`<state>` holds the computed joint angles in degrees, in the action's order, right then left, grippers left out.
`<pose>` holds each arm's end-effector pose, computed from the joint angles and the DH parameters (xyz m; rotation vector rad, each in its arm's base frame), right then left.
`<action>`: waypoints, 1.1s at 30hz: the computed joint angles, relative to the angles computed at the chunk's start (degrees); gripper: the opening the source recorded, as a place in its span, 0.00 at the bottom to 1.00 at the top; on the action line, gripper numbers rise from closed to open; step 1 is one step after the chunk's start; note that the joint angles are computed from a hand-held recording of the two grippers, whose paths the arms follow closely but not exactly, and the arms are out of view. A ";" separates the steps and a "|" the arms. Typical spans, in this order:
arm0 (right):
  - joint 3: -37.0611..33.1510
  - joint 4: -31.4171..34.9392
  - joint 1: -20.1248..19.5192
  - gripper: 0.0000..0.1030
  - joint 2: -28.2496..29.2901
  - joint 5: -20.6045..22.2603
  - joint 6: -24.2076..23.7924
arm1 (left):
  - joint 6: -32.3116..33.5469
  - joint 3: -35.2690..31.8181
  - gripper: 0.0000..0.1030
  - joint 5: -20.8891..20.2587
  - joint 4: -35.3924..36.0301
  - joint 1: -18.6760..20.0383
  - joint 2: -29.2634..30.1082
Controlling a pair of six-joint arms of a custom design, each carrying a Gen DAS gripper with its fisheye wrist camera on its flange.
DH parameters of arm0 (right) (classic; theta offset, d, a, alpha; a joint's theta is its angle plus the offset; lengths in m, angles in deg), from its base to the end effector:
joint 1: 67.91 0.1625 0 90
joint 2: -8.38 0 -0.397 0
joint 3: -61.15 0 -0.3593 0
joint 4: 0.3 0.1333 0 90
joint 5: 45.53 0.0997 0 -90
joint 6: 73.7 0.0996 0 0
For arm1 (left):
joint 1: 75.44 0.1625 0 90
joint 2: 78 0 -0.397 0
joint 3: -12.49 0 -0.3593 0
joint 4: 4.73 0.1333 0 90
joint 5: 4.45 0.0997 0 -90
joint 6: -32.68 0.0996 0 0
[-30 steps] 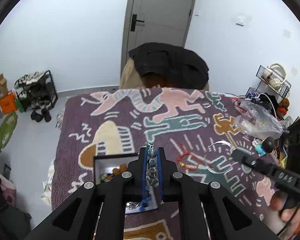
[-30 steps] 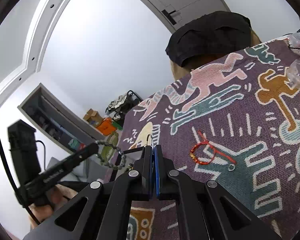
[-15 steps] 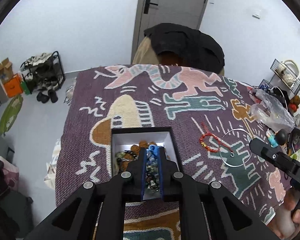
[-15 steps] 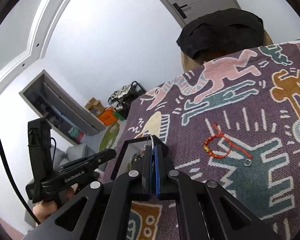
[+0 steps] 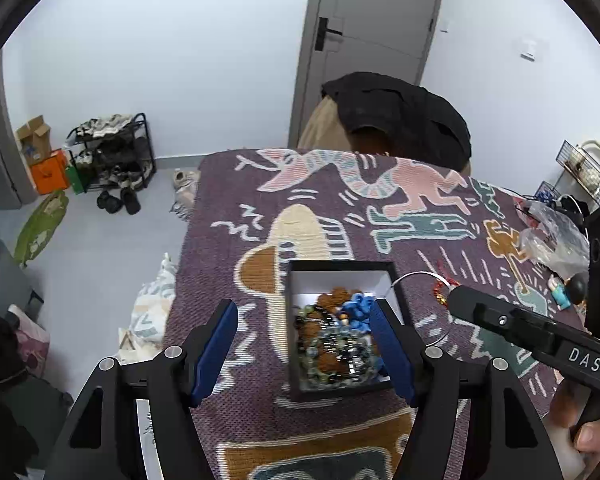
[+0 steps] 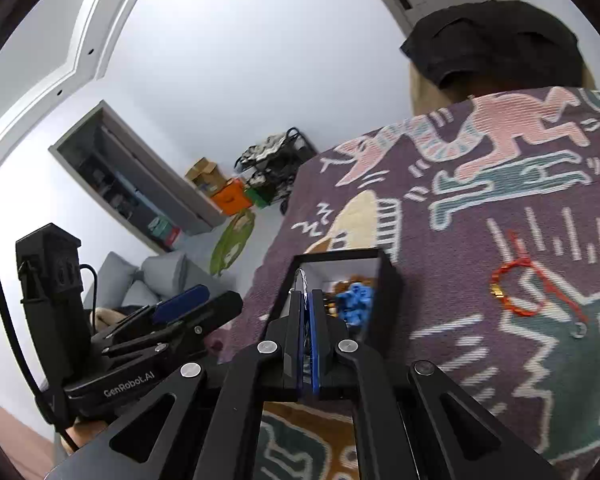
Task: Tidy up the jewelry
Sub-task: 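Move both tools back to the red string bracelet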
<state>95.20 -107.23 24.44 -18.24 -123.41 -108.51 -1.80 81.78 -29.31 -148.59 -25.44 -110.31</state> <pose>0.1879 -0.8186 0.2143 -0.9704 2.8046 -0.3248 -0.2980 -0.7031 0.1474 -0.1005 2.1676 -1.0903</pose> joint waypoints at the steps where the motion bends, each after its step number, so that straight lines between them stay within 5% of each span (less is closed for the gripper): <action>1: -0.21 0.29 0.21 0.03 0.31 -0.24 -0.66 | -0.39 0.54 0.67 0.06 -0.22 0.07 -0.36; 3: 0.12 -1.11 0.89 0.04 0.79 -3.21 -1.44 | -1.24 1.39 0.67 0.00 -0.65 0.19 -0.91; 4: -0.65 -1.05 1.02 0.13 1.43 -5.11 -0.80 | -1.55 1.75 0.67 -0.07 -0.96 0.20 -1.10; 5: -2.15 0.30 0.72 0.36 2.17 -5.56 0.10 | -1.50 2.15 0.67 -0.18 -1.56 0.19 -1.24; 7: -1.73 -0.51 -0.37 0.57 1.79 -4.27 1.24 | -1.05 2.42 0.67 -0.33 -2.43 0.12 -1.24; 33: -13.00 0.13 -6.50 0.57 2.42 -6.88 2.46 | 9.99 -20.07 0.67 -7.03 0.74 -0.64 14.17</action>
